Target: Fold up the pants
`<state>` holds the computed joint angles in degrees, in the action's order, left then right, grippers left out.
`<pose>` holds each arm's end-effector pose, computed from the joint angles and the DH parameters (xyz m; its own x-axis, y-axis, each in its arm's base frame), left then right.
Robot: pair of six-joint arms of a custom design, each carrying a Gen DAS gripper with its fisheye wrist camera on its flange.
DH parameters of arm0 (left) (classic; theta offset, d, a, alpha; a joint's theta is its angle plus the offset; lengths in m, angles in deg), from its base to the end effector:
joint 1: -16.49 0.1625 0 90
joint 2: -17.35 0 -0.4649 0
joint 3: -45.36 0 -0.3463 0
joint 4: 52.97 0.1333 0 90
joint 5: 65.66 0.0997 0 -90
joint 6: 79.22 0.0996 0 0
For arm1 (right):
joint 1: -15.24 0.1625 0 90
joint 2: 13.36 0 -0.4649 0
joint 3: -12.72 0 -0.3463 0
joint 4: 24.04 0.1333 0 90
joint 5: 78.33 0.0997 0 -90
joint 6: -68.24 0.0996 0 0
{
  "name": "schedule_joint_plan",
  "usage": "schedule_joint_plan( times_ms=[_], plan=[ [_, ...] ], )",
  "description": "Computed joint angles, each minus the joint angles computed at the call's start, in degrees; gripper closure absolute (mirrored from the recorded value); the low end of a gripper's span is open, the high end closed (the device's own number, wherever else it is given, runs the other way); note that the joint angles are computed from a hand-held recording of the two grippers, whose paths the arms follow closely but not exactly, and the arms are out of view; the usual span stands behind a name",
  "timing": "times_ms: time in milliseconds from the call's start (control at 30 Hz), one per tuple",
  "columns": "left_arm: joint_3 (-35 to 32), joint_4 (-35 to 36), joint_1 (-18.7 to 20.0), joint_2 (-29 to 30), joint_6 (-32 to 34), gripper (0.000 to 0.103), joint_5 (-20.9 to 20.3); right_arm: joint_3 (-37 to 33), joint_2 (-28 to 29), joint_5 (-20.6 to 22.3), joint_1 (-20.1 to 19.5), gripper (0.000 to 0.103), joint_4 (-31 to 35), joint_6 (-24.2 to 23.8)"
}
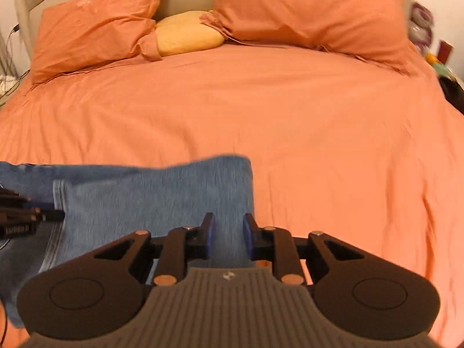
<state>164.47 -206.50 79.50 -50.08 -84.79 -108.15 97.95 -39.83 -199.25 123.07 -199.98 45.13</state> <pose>-0.0448 -0.5434 0.2747 -0.7106 0.0862 -0.6983 0.3770 0.8846 -0.2744 0.2997 -0.6636 0.0432 -0.7103 -0.3685 0.5997 -0.5993 0.7635 -0.2407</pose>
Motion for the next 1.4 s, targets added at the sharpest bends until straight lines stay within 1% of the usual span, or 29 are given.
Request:
schedule_joint_plan(
  times_ms=[67,133,200,267,300,400,467,567,600,667,733,800,900,1000,1100,1167,1233,1300,1400],
  plan=[
    [-0.87,1.72,0.21,0.45,-0.13,0.089,0.25,-3.19,1.31,0.96,-0.71,0.086,1.64,-1.68],
    [-1.07,2.43,0.40,0.46,0.23,0.089,0.15,-7.37,3.49,1.67,-1.46,0.087,4.52,-1.57],
    [-1.43,2.65,0.83,0.43,0.63,0.089,-0.39,-11.95,6.46,0.20,-1.75,0.089,7.84,-0.86],
    [-1.94,2.91,1.18,0.52,0.43,0.088,-0.88,-14.92,8.62,-1.56,-2.26,0.089,11.33,-0.54],
    [-1.89,2.62,1.28,0.61,0.51,0.088,-0.89,-15.72,9.54,-2.02,-2.58,0.089,11.64,-0.90],
    [-1.54,1.91,1.21,0.82,1.09,0.087,-0.35,-16.05,10.88,-2.49,-2.89,0.090,9.12,-1.16],
    [-1.95,3.59,0.96,0.53,0.29,0.087,-0.20,-16.51,10.86,-3.05,-2.59,0.090,10.01,-1.38],
    [-3.23,7.17,0.60,0.17,-1.75,0.082,0.20,-14.35,8.45,-3.27,-1.97,0.090,12.29,0.48],
    [-3.68,7.63,0.60,0.38,-2.14,0.081,0.19,-13.15,7.35,-2.91,-1.86,0.090,13.02,0.95],
    [-2.98,6.95,0.16,-0.16,-1.72,0.081,0.41,-8.97,4.50,-1.44,-1.81,0.090,11.88,0.72],
    [-1.49,6.08,-0.78,-1.30,-2.11,0.079,1.14,-3.57,1.06,-0.25,-1.66,0.089,10.90,1.52],
    [0.42,5.82,-1.81,-3.06,-2.92,0.079,1.30,1.75,-2.27,0.92,-1.72,0.089,9.32,1.33],
    [5.17,4.30,-5.07,-5.73,-2.71,0.080,3.19,7.57,-5.57,1.43,-1.68,0.089,7.40,0.62],
    [8.99,4.12,-7.77,-8.57,-3.41,0.082,1.32,12.62,-8.18,2.51,-2.14,0.089,5.93,1.12],
    [10.30,6.50,-8.85,-8.38,-4.70,0.086,0.48,15.52,-8.44,1.69,-2.19,0.089,2.91,-0.30],
    [10.13,9.08,-8.29,-6.92,-6.60,0.088,1.58,16.52,-7.81,0.81,-2.28,0.089,0.87,-1.47],
    [10.80,6.84,-7.47,-5.96,-6.77,0.087,1.17,17.30,-6.90,0.16,-2.33,0.089,-1.37,-3.39],
    [10.70,6.32,-6.99,-4.88,-6.83,0.085,1.57,18.05,-5.70,-0.10,-2.71,0.089,-4.61,-5.47],
    [10.92,6.40,-7.54,-3.34,-6.69,0.085,3.44,19.93,-4.29,0.26,-3.19,0.089,-10.96,-8.39]
  ],
)
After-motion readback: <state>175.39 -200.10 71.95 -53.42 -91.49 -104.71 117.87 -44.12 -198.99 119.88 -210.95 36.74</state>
